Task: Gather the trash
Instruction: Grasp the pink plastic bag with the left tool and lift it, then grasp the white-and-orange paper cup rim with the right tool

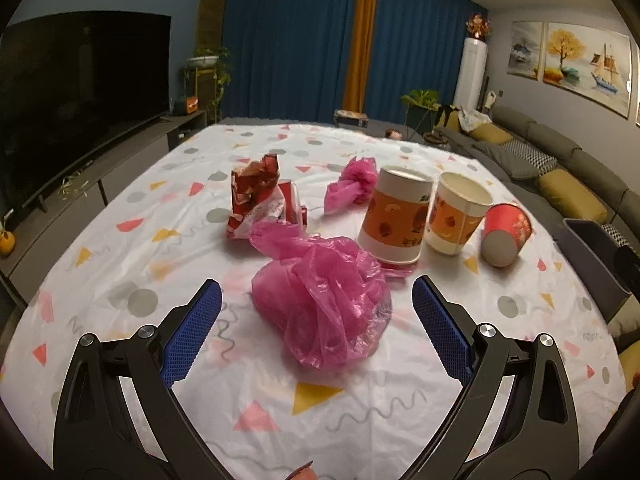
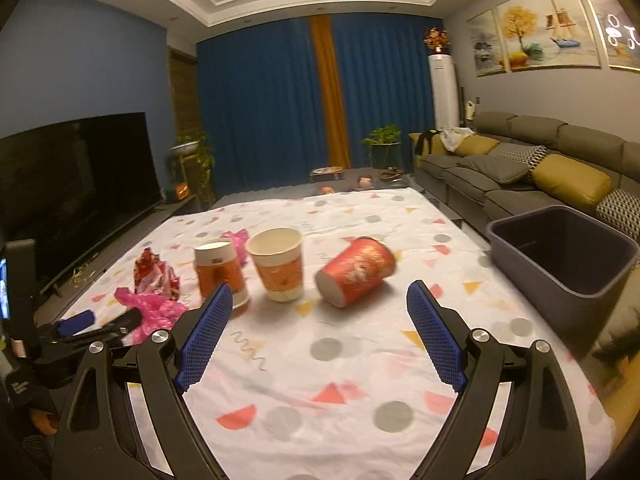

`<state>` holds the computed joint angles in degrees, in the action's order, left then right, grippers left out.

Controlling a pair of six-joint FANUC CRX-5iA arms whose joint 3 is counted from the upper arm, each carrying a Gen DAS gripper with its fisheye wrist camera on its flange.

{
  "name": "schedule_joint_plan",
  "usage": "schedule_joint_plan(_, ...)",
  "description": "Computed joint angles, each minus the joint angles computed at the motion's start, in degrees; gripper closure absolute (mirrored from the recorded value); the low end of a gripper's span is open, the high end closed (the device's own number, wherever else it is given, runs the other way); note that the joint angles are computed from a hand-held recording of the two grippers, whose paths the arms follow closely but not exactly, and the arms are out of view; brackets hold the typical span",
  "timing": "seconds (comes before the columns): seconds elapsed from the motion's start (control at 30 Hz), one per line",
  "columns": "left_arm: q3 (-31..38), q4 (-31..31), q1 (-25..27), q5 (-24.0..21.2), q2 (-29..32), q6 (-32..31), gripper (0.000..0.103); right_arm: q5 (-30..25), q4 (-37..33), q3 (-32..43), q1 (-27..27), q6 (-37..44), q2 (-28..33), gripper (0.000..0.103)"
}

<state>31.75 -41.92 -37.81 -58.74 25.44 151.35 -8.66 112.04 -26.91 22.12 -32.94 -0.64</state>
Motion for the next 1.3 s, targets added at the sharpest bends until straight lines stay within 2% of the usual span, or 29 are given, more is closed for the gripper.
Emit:
schedule_joint_plan(0.1,1.0,2.4,1.2,0.4,1.3,-3.0,0.016,-0.5,-4.1,1.6,1.9,4.7,1.8,0.017)
schedule_joint_plan(0.27,0.5,11.9,5.3,3.5,2.6,-8.0,0.032,-0.6,-10.7,4.4,4.3,11.4,4.6,0.017)
schedule_joint_plan(0.43,-1.4,18.6,8.0,6.6,2.9,-11.3,0.060,-0.1,-17.8,7.3,6.1,17.7,7.3,0.017)
schedule_joint_plan(0.5,-1.7,18.3,8.0,7.1,2.7,-11.1,0.069,-0.7,-22.9,8.7,7.6,22.3,8.6,0.017)
schedule_joint_plan(0.53,-2.4,18.3,8.1,7.9,2.3,-10.9,0.078,-0.8,-25.3,9.3,8.2,24.6,9.2,0.017)
schedule_joint_plan(0.57,-2.8,18.1,8.1,8.4,2.0,-10.8,0.082,-1.4,-28.9,10.2,9.2,28.0,9.9,0.017)
schedule_joint_plan(0.63,-4.0,17.9,8.0,9.5,1.1,-10.4,0.091,-1.6,-31.7,11.3,10.1,31.0,10.9,0.017)
schedule_joint_plan(0.7,-6.1,18.4,8.2,11.5,-0.4,-10.0,0.093,-2.3,-35.5,12.8,11.2,34.9,11.9,0.017)
schedule_joint_plan(0.8,-8.4,16.3,7.7,12.5,-2.9,-7.4,0.093,-3.4,-41.9,15.4,12.8,41.0,13.8,0.017)
schedule_joint_plan(0.93,-12.3,16.5,8.0,14.3,-6.4,-6.5,0.093,-5.4,-50.9,19.3,15.0,49.5,16.2,0.017)
schedule_joint_plan(1.2,-16.6,13.3,8.2,14.8,-11.1,-2.8,0.093,-10.3,-67.6,28.2,18.1,64.6,21.3,0.017)
schedule_joint_plan(1.3,-17.9,12.7,8.8,15.6,-12.2,-1.5,0.093,-11.8,-70.0,30.7,18.8,67.5,23.0,0.017)
